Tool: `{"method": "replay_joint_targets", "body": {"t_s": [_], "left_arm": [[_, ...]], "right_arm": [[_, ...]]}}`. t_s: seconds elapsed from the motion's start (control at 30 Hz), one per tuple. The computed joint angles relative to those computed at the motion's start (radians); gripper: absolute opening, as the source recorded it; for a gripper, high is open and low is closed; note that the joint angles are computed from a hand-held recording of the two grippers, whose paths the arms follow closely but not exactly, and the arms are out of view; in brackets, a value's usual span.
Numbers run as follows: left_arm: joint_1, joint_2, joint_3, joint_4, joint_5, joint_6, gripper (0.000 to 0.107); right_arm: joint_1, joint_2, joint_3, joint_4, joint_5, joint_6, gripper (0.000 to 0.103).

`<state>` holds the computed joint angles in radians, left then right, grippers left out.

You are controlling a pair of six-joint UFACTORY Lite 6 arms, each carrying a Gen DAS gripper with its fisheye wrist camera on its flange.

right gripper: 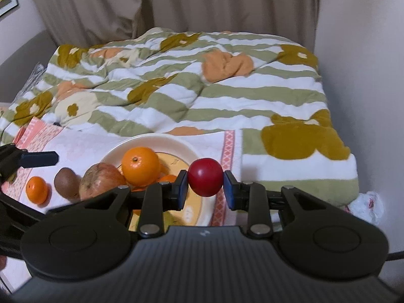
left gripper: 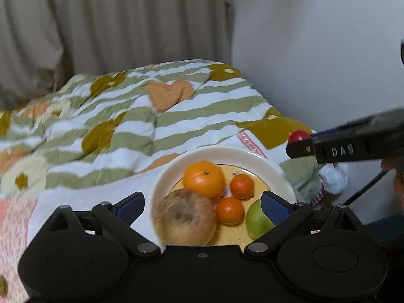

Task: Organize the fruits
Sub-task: 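Release the mandarin into the bowl with the left tool while the right tool releases the tomato, then withdraw both tools from the bowl toward the green apple and orange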

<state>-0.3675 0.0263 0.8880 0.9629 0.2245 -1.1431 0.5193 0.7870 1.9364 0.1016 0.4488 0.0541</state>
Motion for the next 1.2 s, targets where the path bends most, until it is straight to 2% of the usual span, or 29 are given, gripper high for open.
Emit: {"method": "replay_joint_targets", "body": {"t_s": [0.2,0.3,0.57,0.63,0.67,0.7,0.73,0.77,0.87,0.97,1.1,1.2], "left_arm": [[0.015,-0.093,-0.064,0.03,0.064,-0.075,0.101],[0.032,-0.146,-0.106,0.027,0.064,-0.093,0.101],[0.047,-0.222,-0.179,-0.003,0.081,-0.092,0.101],[0.046,-0.237,-0.199,0.003,0.085,-0.103,0.101],[0.044,-0.245,-0.207,0.007,0.09,-0.111,0.101],[0.039,-0.254,-0.214,0.01,0.1,-0.119,0.101],[0.036,-0.265,-0.222,0.009,0.107,-0.122,0.101],[0.032,-0.276,-0.231,0.01,0.112,-0.129,0.101],[0.017,-0.312,-0.254,-0.005,0.131,-0.133,0.101],[-0.006,-0.349,-0.269,-0.023,0.155,-0.13,0.101],[-0.055,-0.417,-0.291,-0.038,0.204,-0.139,0.101],[-0.11,-0.488,-0.311,-0.05,0.262,-0.153,0.101]], "right_arm": [[0.028,0.125,0.155,-0.003,0.08,0.019,0.045],[0.041,0.186,0.22,-0.012,0.107,0.037,0.045],[0.051,0.243,0.264,-0.024,0.106,0.079,0.047],[0.053,0.229,0.239,-0.024,0.085,0.079,0.055],[0.056,0.221,0.228,-0.027,0.077,0.082,0.067],[0.06,0.208,0.21,-0.043,0.066,0.098,0.074],[0.065,0.197,0.195,-0.07,0.061,0.124,0.094],[0.074,0.173,0.161,-0.114,0.045,0.169,0.103],[0.098,0.072,0.005,-0.256,-0.055,0.304,0.103],[0.111,0.032,-0.033,-0.314,-0.034,0.354,0.103],[0.114,-0.081,-0.169,-0.315,-0.081,0.384,0.103],[0.128,-0.182,-0.274,-0.382,-0.1,0.45,0.103]]}}
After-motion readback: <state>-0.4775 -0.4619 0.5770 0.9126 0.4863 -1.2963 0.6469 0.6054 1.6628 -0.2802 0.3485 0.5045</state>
